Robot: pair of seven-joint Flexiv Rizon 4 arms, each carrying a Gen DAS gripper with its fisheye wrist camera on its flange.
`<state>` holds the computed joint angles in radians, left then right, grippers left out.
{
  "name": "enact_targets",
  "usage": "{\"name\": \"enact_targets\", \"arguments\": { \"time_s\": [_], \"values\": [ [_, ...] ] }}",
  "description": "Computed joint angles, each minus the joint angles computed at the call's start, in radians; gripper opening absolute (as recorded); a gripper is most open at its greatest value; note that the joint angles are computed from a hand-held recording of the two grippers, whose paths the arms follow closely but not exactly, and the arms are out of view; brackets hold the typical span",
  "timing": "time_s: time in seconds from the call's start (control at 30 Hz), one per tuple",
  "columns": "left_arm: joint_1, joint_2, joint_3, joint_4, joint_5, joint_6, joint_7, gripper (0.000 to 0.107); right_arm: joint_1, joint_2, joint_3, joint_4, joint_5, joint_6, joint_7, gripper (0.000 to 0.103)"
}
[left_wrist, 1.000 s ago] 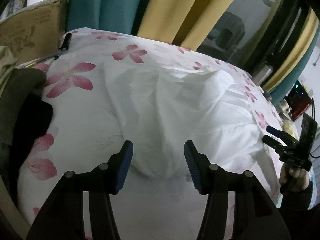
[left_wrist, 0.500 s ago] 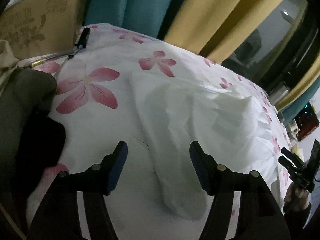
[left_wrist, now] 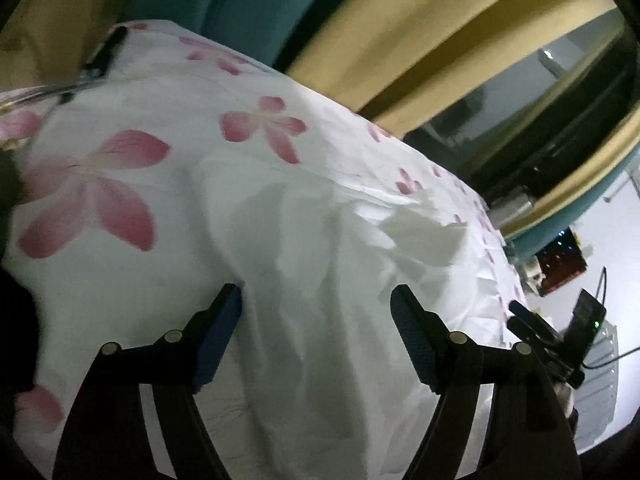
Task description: Fold large clothes
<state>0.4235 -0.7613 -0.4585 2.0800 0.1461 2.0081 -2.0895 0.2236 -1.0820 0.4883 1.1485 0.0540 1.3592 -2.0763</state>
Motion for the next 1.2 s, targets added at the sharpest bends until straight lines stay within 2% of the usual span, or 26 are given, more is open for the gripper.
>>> {"name": "enact_targets", "arguments": {
  "time_s": [0.07, 0.2, 0.33, 0.43, 0.57, 0.67, 0.73, 0.87, 1.0, 1.07, 1.1, 1.17, 1.2],
  "values": [
    [0.044, -0.042, -0.065, -0.028, 0.042, -0.01, 0.012, 0.079, 0.004, -0.01, 0.004, -0.025, 0.001, -0.025, 0.006, 0.082],
    [0.06, -0.098, -0.124, -0.08, 0.07, -0.03, 0.059, 0.08, -0.005, -0.036, 0.052, -0.091, 0.031, -0.081, -0.027, 0.082],
    [0.112, -0.174, -0.224, -0.124, 0.102, -0.063, 0.118, 0.081, 0.006, -0.071, 0.075, -0.182, 0.078, -0.162, -0.067, 0.082],
    [0.153, -0.24, -0.312, -0.156, 0.118, -0.112, 0.191, 0.081, 0.032, -0.097, 0.061, -0.249, 0.1, -0.235, -0.077, 0.082],
    [0.17, -0.29, -0.377, -0.183, 0.101, -0.16, 0.284, 0.081, 0.071, -0.13, 0.024, -0.324, 0.127, -0.314, -0.081, 0.081],
    [0.179, -0.318, -0.408, -0.186, 0.078, -0.155, 0.332, 0.081, 0.094, -0.159, -0.004, -0.388, 0.156, -0.374, -0.065, 0.081],
    [0.183, -0.331, -0.425, -0.186, 0.061, -0.155, 0.36, 0.081, 0.107, -0.163, -0.021, -0.395, 0.179, -0.365, -0.083, 0.081],
    [0.133, -0.29, -0.387, -0.203, -0.001, -0.188, 0.399, 0.081, 0.135, -0.157, -0.06, -0.405, 0.214, -0.382, -0.107, 0.081],
    [0.04, -0.208, -0.285, -0.219, -0.069, -0.213, 0.431, 0.081, 0.14, -0.151, -0.071, -0.407, 0.249, -0.399, -0.139, 0.081],
    [-0.031, -0.161, -0.204, -0.229, -0.102, -0.225, 0.452, 0.081, 0.139, -0.151, -0.07, -0.41, 0.266, -0.407, -0.156, 0.079],
    [-0.074, -0.136, -0.155, -0.233, -0.122, -0.23, 0.458, 0.08, 0.136, -0.148, -0.068, -0.407, 0.276, -0.411, -0.164, 0.077],
    [-0.141, -0.102, -0.075, -0.239, -0.16, -0.236, 0.468, 0.068, 0.131, -0.144, -0.063, -0.404, 0.294, -0.421, -0.182, 0.065],
    [-0.153, -0.095, -0.06, -0.234, -0.173, -0.232, 0.471, 0.064, 0.128, -0.144, -0.058, -0.407, 0.306, -0.432, -0.187, 0.053]
  ]
}}
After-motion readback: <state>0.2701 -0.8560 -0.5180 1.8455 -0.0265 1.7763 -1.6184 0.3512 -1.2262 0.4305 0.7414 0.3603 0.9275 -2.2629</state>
